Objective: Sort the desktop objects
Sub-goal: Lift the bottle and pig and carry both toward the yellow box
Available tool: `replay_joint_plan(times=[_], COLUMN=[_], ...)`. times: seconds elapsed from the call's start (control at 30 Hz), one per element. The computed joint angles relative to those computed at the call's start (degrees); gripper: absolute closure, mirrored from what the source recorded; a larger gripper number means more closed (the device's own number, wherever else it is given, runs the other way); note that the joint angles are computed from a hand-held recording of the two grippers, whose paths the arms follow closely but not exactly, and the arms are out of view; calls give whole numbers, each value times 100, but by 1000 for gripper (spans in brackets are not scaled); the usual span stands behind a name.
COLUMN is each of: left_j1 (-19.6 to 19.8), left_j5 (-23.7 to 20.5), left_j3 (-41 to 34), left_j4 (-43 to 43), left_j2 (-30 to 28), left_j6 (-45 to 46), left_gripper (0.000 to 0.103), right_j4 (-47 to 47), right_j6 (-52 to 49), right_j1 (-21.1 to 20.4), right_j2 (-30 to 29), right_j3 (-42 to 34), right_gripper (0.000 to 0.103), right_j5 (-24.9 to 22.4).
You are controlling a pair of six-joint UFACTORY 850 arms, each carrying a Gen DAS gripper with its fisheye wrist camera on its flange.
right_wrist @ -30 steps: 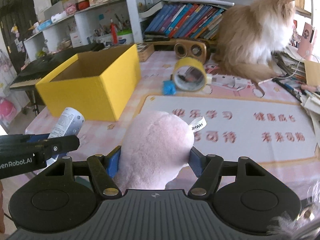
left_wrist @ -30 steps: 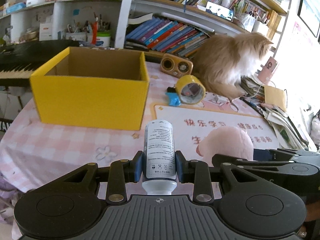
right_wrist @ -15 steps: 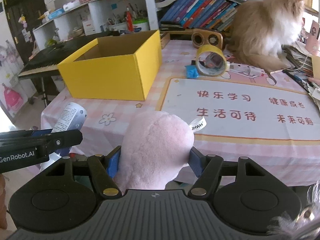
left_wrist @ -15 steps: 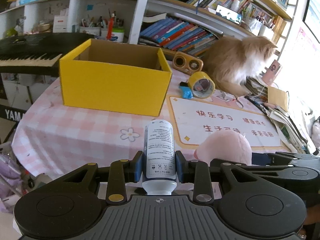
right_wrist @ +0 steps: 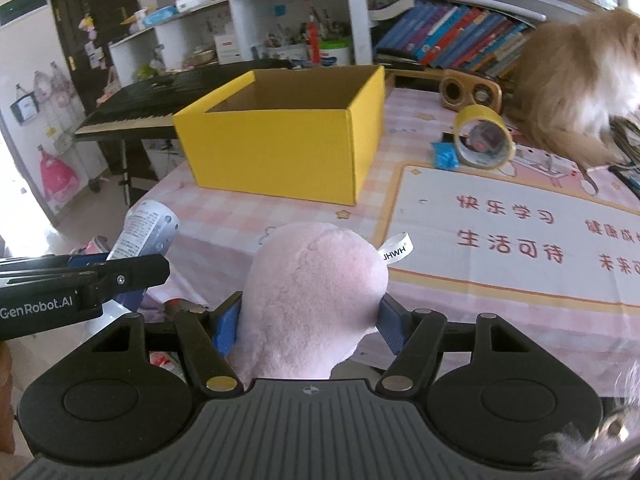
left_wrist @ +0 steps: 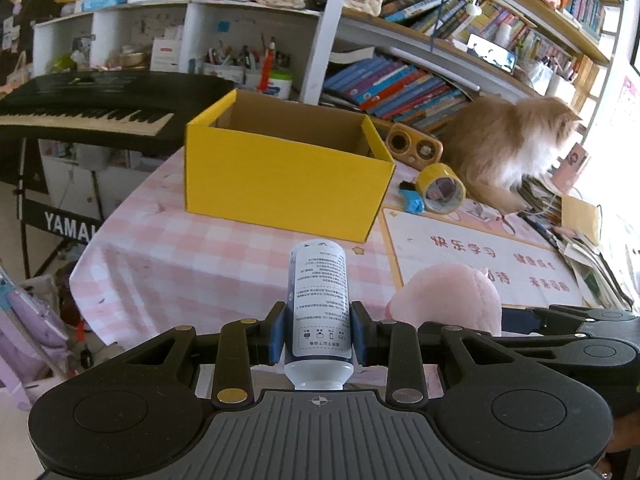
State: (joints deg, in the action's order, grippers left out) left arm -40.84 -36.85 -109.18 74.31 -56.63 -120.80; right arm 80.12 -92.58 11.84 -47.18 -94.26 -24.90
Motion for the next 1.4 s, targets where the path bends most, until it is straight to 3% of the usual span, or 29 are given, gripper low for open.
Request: replay_joint_plan(times=[0.57,1.1,1.4], left_j1=[-28,64,318], left_j5=[-141,-141,-342], left_j3=[326,-11,-625], left_j4=[209,-1,135], left_j2=[189,-13,-250], left_j6=[-388,-101,347], left_gripper=[72,72,72], right_j4=[76,-160,-133], right_j6=[-291,-128,-29], right_j1=[88,69,91], right_j2=[35,-94,-659], right_j3=[32,-203,-1281], right_gripper=[37,37,37], right_j5=[-154,-272,-453])
